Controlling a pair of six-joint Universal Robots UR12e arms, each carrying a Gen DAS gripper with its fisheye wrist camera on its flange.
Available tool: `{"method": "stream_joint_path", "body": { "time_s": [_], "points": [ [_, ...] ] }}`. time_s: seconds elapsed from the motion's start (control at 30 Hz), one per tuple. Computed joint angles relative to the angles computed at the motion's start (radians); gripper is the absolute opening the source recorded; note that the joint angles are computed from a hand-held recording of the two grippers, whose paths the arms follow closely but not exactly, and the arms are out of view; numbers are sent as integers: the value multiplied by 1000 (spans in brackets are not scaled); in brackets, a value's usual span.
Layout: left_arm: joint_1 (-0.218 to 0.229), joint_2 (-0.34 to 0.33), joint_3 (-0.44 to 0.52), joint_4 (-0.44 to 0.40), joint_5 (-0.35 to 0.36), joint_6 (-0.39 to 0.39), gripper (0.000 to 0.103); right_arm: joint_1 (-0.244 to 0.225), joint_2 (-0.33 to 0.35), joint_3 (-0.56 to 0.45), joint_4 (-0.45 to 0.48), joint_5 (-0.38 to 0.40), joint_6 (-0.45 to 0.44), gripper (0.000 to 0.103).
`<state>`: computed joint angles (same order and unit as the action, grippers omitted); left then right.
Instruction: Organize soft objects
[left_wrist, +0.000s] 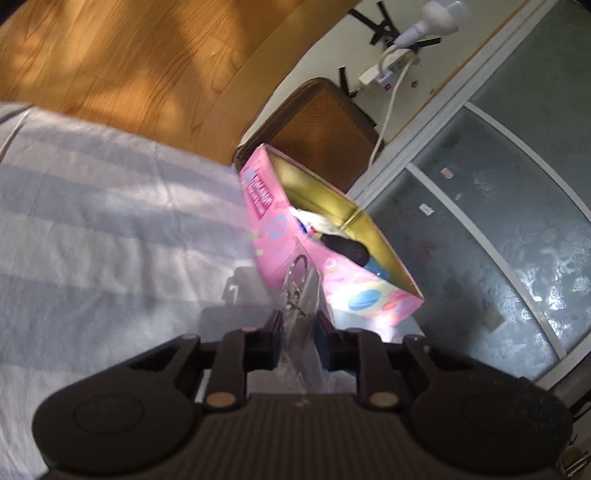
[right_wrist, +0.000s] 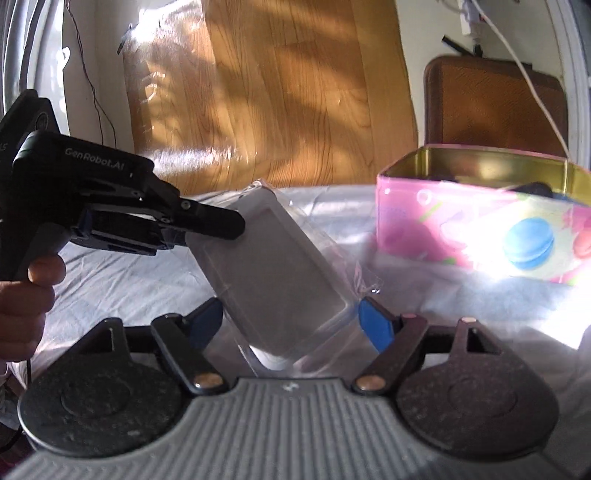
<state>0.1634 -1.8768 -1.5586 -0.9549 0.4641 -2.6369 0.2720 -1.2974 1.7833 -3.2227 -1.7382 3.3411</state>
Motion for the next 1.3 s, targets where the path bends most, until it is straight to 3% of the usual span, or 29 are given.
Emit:
{"method": "stream_joint_path", "body": {
  "time_s": [0.03, 0.07, 0.1, 0.2, 0.3, 0.5, 0.57, 0.67, 0.77, 0.83, 0.87, 0.97, 1.1, 1.2, 1.27, 1.3],
  "points": [
    [-11, 1, 12, 11, -7, 21, 15, -1, 3, -5, -26, -13, -29, 41],
    [-22, 0, 31, -12, -16, 60, 14, -1, 6, -19, -25, -47, -61, 25],
    [-36, -3, 49, -28, -13, 89, 15, 1, 12, -30, -33, -92, -78, 23],
    [-82, -18, 93, -18, -11, 143, 16, -28, 13, -46, -56, -129, -75, 24],
    [-126, -48, 141, 8, 0, 121, 17, -52, 12, -52, -75, -165, -46, 23],
    [-175, -75, 175, 9, 82, 100, 17, -83, -21, 15, -70, -109, 22, 28],
    [-168, -77, 170, 33, 77, 83, 18, -80, -29, 35, -55, -102, 55, 38],
    [-130, -88, 158, 157, 68, -57, 24, -87, -46, 60, -27, -62, 97, 39],
    [-97, -98, 156, 229, 134, -118, 33, -99, -64, 78, -10, 7, 142, 45],
    [-76, -98, 148, 241, 189, -121, 55, -104, -68, 77, -1, 55, 133, 52],
    [-66, -96, 143, 234, 205, -118, 60, -101, -68, 73, 8, 64, 107, 55],
    [-37, -94, 142, 125, 221, -79, 66, -90, -69, 52, 66, 78, 36, 59],
    [-20, -97, 163, -103, 200, 26, 71, -92, -71, 40, 123, 171, 48, 65],
    [-19, -105, 184, -281, 167, 137, 88, -72, -64, 24, 175, 168, -22, 78],
    [-29, -120, 211, -405, 164, 214, 90, -51, -53, 4, 234, 131, -84, 79],
    [-31, -122, 207, -415, 148, 233, 91, -42, -46, -7, 256, 115, -111, 79]
  ]
}}
